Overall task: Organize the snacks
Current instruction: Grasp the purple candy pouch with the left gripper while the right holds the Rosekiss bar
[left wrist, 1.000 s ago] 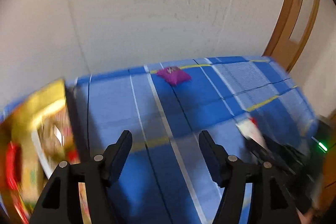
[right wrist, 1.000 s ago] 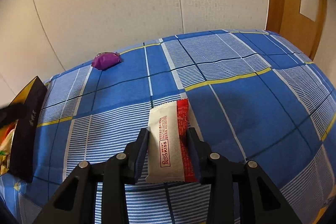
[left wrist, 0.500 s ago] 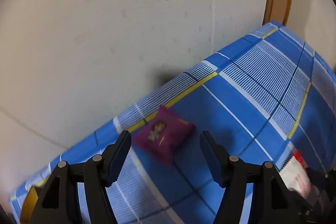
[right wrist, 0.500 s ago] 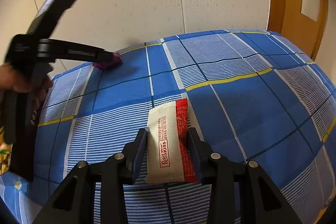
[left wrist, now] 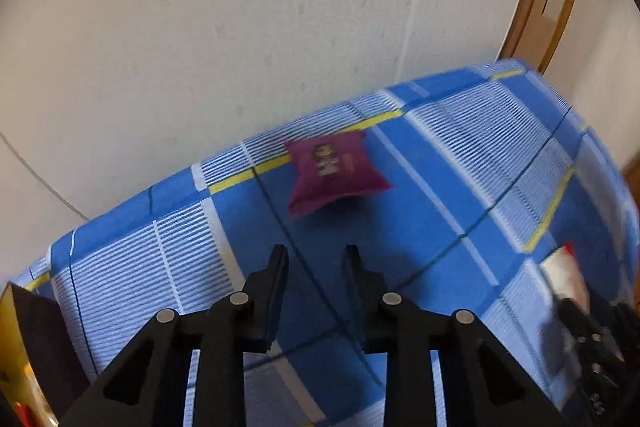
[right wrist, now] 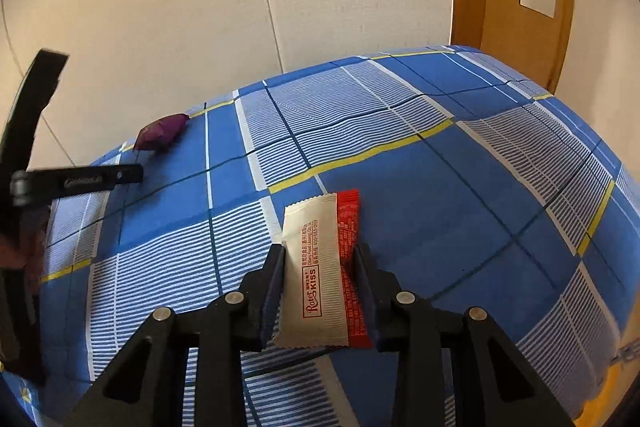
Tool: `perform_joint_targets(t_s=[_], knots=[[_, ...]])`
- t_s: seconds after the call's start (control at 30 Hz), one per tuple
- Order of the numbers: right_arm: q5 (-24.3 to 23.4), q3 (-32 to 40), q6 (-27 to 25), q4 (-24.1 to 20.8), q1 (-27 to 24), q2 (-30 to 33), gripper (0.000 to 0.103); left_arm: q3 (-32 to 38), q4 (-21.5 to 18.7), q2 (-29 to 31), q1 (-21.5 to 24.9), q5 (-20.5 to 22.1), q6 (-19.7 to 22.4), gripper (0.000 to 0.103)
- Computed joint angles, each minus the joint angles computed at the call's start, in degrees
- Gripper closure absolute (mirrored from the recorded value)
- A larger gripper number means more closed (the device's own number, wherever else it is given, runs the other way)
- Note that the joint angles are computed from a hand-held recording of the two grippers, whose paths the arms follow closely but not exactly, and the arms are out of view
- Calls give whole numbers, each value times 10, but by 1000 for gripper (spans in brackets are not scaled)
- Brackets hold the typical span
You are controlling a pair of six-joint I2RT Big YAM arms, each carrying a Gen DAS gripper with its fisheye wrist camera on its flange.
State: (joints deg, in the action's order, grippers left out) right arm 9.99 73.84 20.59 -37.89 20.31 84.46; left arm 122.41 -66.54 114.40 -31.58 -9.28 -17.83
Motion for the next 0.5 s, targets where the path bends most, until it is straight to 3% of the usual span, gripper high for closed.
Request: perform_joint_targets(t_s=[0.07, 0.13, 0.17, 0.23, 0.4, 0.43, 0.5], knots=[[-1, -1, 5, 1, 1, -1, 67, -9, 21, -11, -2, -5, -15, 59], [0, 1, 6, 0, 1, 0, 67, 20, 13, 2, -4, -16, -22, 34], [-1, 1, 6, 1, 1, 1, 67, 37, 12, 11, -5, -20, -27, 31], [-4, 2, 5, 2, -1, 2, 66, 89, -11, 43, -5, -20, -37, 30], [-6, 2, 3, 2, -1, 3, 64, 251, -111, 152, 5, 3, -69, 33], [-6, 2, 2, 2, -1, 3, 63, 255, -114, 157, 6, 3, -71, 46], [-8, 2, 1, 3, -2, 2, 63, 215, -78, 139, 6, 2, -68, 45]])
